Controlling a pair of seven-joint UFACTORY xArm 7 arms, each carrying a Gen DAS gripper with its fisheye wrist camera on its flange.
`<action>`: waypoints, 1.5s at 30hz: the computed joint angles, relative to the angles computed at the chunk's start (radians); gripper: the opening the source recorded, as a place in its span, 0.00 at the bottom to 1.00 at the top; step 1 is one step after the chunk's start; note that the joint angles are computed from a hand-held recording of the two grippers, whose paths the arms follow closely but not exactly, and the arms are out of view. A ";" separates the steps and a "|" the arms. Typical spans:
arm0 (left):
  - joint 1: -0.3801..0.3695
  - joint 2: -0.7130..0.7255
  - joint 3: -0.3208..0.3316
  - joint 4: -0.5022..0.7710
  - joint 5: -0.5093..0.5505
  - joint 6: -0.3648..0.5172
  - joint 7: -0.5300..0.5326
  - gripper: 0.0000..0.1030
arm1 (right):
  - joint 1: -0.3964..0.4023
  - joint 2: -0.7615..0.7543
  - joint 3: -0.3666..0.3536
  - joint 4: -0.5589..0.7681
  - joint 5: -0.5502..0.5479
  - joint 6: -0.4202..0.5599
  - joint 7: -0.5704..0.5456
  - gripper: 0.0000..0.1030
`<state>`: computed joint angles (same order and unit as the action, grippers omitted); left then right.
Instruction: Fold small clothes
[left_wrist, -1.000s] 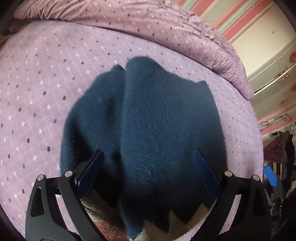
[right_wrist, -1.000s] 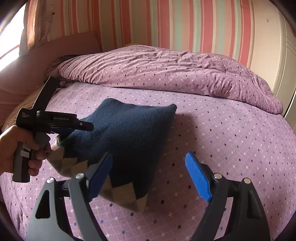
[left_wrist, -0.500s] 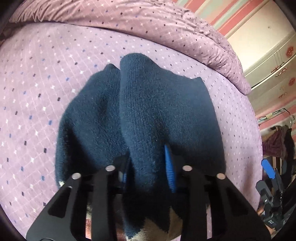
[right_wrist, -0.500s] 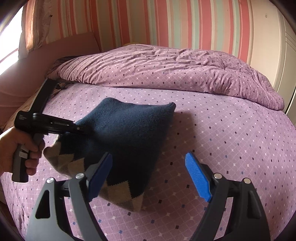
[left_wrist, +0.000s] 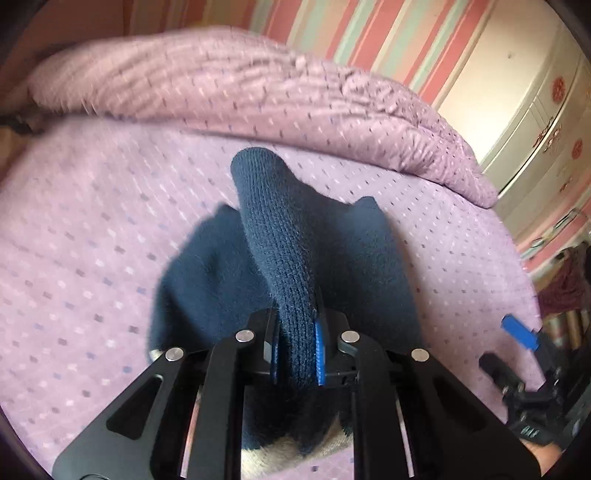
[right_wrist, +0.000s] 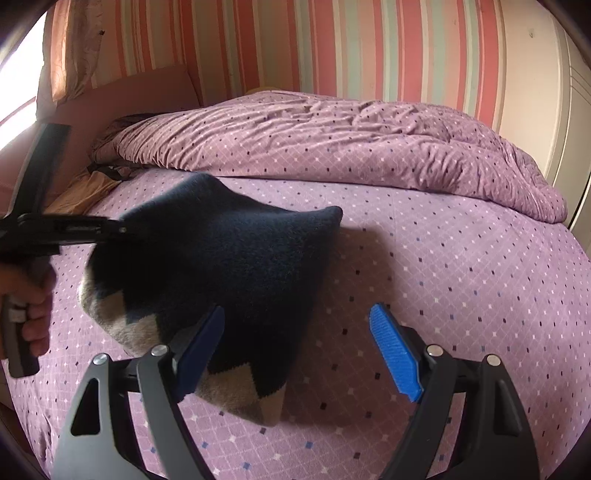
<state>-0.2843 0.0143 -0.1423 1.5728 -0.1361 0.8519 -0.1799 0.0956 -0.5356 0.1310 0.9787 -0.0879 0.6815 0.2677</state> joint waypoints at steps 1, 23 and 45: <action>0.000 -0.017 0.001 -0.021 0.036 -0.010 -0.015 0.12 | 0.000 0.007 0.004 0.007 -0.002 -0.003 0.003 0.80; 0.054 -0.086 0.011 -0.434 0.323 -0.327 -0.201 0.36 | 0.033 0.184 0.072 -0.059 -0.186 -0.036 0.263 0.98; 0.087 -0.279 0.008 -0.538 0.315 -0.287 -0.091 0.71 | 0.098 0.084 -0.027 -0.046 0.012 0.070 0.109 0.98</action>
<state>-0.1976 -0.2644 -0.1345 1.0346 0.1786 0.5645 -0.2705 0.1936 -0.4513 0.1037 0.9330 -0.0761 0.7517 0.3769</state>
